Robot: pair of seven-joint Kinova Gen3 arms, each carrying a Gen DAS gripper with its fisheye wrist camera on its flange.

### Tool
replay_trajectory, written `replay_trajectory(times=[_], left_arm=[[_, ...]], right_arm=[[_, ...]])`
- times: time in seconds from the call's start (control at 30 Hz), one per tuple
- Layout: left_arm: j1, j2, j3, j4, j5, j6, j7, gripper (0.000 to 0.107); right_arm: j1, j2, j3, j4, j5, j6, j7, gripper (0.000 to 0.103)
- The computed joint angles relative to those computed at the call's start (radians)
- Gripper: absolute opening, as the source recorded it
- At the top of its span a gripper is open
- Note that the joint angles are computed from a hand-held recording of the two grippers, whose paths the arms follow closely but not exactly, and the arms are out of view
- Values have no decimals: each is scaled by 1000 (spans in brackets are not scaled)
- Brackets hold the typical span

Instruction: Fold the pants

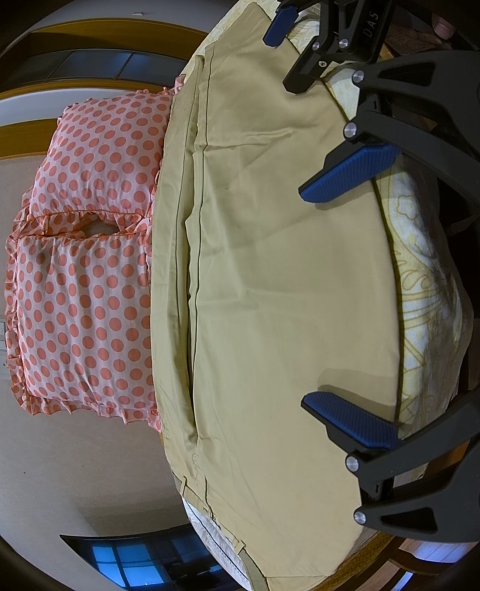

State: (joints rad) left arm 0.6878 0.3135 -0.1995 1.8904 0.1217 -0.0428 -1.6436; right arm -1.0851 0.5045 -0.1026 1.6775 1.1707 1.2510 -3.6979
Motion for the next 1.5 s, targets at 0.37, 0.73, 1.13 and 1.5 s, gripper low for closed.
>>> replay_trajectory(times=[0.37, 0.73, 1.13, 1.5], left_arm=[[0, 0, 0, 0, 2, -1, -3, 101], [0, 0, 0, 0, 4, -1, -4, 101], [-1, 0, 2, 1, 8, -4, -10, 101], [101, 12, -147, -146, -71, 59, 124, 101]], right_arm=[[0, 1, 0, 0, 0, 0, -1, 102], [-3, 4, 1, -2, 2, 3, -5, 102], [-22, 15, 3, 12, 35, 28, -48, 102], [177, -199, 15, 91, 105, -53, 105, 102]])
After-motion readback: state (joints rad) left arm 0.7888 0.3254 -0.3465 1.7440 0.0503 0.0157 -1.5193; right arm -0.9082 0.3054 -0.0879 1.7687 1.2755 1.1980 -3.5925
